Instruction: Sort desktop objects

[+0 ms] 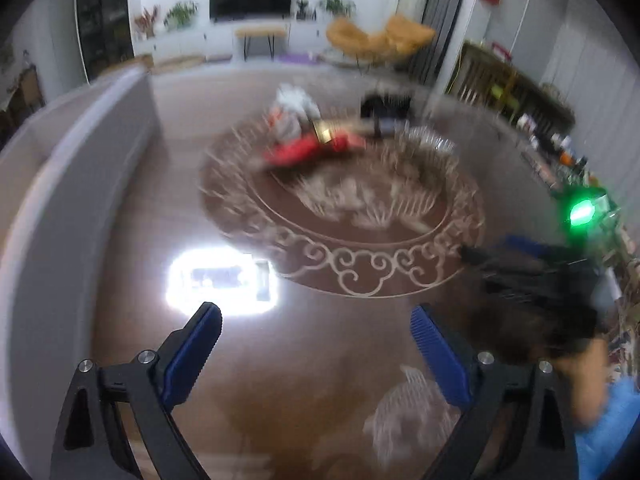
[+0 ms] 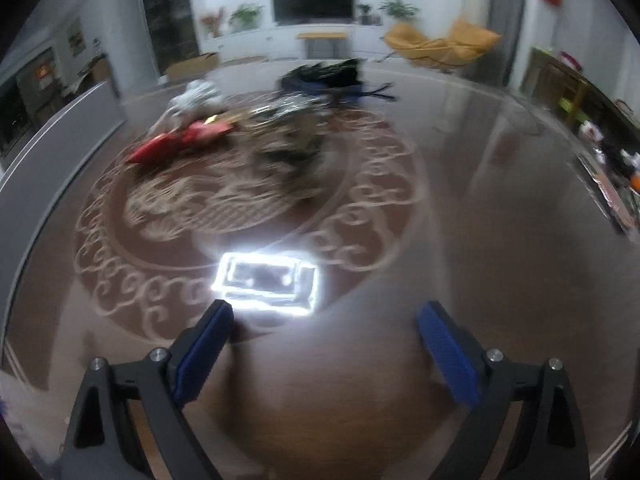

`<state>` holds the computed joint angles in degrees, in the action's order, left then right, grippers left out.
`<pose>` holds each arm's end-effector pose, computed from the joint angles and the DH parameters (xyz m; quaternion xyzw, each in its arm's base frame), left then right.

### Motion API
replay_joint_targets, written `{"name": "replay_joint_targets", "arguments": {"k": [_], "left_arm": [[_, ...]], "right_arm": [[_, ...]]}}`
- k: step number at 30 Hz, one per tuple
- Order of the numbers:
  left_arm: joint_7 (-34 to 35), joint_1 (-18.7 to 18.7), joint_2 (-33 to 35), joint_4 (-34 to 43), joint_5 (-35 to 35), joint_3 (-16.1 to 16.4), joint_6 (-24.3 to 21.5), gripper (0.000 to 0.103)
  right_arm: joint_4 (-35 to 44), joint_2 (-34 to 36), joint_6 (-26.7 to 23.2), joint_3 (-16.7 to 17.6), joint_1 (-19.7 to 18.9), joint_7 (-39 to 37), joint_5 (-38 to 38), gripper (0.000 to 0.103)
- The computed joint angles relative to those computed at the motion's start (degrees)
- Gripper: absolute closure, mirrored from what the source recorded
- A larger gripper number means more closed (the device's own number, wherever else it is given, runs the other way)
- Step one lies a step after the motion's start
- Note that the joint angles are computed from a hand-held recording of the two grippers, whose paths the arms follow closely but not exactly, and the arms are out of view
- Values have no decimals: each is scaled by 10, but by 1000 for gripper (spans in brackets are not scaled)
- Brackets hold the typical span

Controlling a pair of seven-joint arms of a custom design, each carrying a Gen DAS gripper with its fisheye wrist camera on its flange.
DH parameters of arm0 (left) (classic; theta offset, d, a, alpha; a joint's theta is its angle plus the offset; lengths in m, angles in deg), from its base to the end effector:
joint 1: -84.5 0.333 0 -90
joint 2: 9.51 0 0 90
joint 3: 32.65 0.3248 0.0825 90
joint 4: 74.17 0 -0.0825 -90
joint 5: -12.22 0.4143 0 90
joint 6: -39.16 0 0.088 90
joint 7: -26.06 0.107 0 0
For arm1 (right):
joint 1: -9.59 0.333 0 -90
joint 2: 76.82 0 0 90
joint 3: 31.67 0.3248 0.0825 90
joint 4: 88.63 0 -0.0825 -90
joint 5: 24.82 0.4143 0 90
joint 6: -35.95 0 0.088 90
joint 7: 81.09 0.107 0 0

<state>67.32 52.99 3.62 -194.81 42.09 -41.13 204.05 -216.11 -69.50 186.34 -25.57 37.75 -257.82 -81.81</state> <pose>0.4709 -0.4280 0.3544 -0.5679 0.7709 -0.2625 0.1195 0.4695 0.3433 0.3249 -0.5971 0.7402 -0.2298 0.2069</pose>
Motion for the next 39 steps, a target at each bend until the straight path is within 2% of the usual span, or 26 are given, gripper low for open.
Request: {"name": "replay_joint_targets", "arguments": {"k": [2,4,6,10,11,12,14,19,33,35,37,39], "left_arm": [[-71,-46,63,60,76,41,-11,7],[-106,-69,96,97,106,62,-23,7],[-130,-88,133,143,118,77,-42,7],[-126,-96,175,200,115,82,-68,4],[-116,-97,181,211,114,80,-79,0],[-100,-87,185,216,104,73,-75,0],[-94,-87,183,213,98,75,-71,0],[-116,-102,176,203,108,90,-70,0],[-116,-95,176,204,113,83,-72,0],[-105,-89,173,201,106,77,-73,0],[-52,-66,178,210,74,54,-82,0],[-29,-61,180,216,63,55,-79,0]], "right_arm": [[-15,-11,-1,-1,-7,-15,21,6],[-15,-8,3,-2,-13,-30,29,2],[-9,1,-2,-1,-12,-38,35,0],[-14,-7,-7,1,-6,-36,38,0],[-13,-1,1,-3,-10,-35,32,0],[-13,-2,-6,6,-17,-29,30,0],[13,25,3,-7,-12,-40,30,0],[11,22,3,-13,-6,-39,31,0],[16,30,7,-18,-5,-39,31,0],[16,29,9,-18,-5,-40,29,0],[15,29,11,-18,-5,-41,28,0],[15,29,10,-18,-4,-39,27,0]]}}
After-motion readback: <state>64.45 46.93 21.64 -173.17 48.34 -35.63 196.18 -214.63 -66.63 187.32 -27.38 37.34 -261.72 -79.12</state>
